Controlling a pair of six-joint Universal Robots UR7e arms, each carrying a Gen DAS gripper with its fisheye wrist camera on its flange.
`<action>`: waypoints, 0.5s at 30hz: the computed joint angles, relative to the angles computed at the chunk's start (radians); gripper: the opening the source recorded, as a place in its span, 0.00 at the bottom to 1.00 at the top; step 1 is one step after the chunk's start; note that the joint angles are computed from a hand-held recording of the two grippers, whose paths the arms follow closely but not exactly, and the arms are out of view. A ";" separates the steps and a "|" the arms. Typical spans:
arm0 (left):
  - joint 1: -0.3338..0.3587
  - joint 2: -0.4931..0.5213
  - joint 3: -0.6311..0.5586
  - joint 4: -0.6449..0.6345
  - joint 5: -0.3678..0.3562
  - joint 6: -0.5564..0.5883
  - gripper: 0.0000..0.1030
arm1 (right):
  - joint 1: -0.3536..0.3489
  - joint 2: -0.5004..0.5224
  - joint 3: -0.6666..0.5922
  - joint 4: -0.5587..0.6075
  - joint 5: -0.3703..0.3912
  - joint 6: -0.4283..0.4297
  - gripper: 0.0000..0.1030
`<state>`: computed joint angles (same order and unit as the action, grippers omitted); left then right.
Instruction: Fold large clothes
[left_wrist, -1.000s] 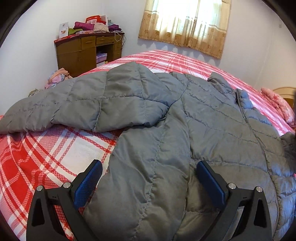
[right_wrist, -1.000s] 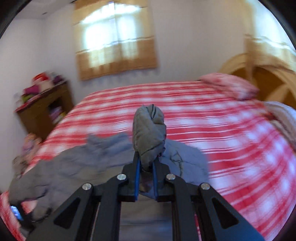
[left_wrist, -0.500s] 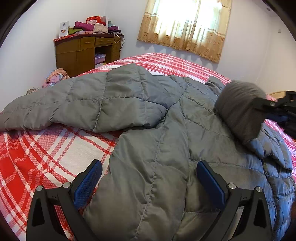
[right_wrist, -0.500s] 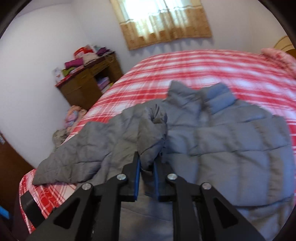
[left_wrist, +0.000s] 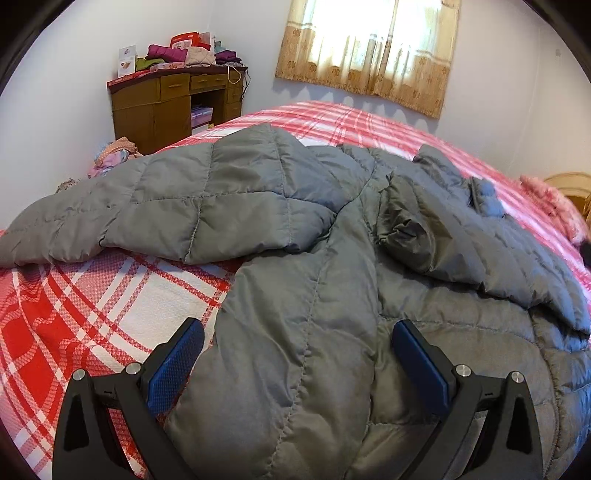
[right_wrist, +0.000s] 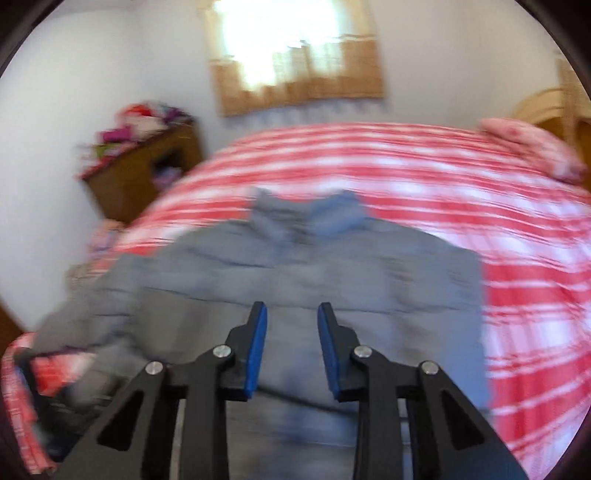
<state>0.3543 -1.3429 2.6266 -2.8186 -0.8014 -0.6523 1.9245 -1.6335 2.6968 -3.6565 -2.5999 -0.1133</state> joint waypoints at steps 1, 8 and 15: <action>-0.006 0.006 -0.014 0.047 0.009 -0.016 0.99 | -0.042 -0.025 0.018 0.007 0.015 0.004 0.31; -0.084 -0.048 -0.097 0.296 0.047 0.002 0.99 | -0.270 -0.020 0.127 -0.129 0.210 -0.051 0.31; -0.088 0.130 -0.234 0.072 0.147 0.100 0.99 | -0.250 0.001 0.123 -0.151 0.182 -0.061 0.32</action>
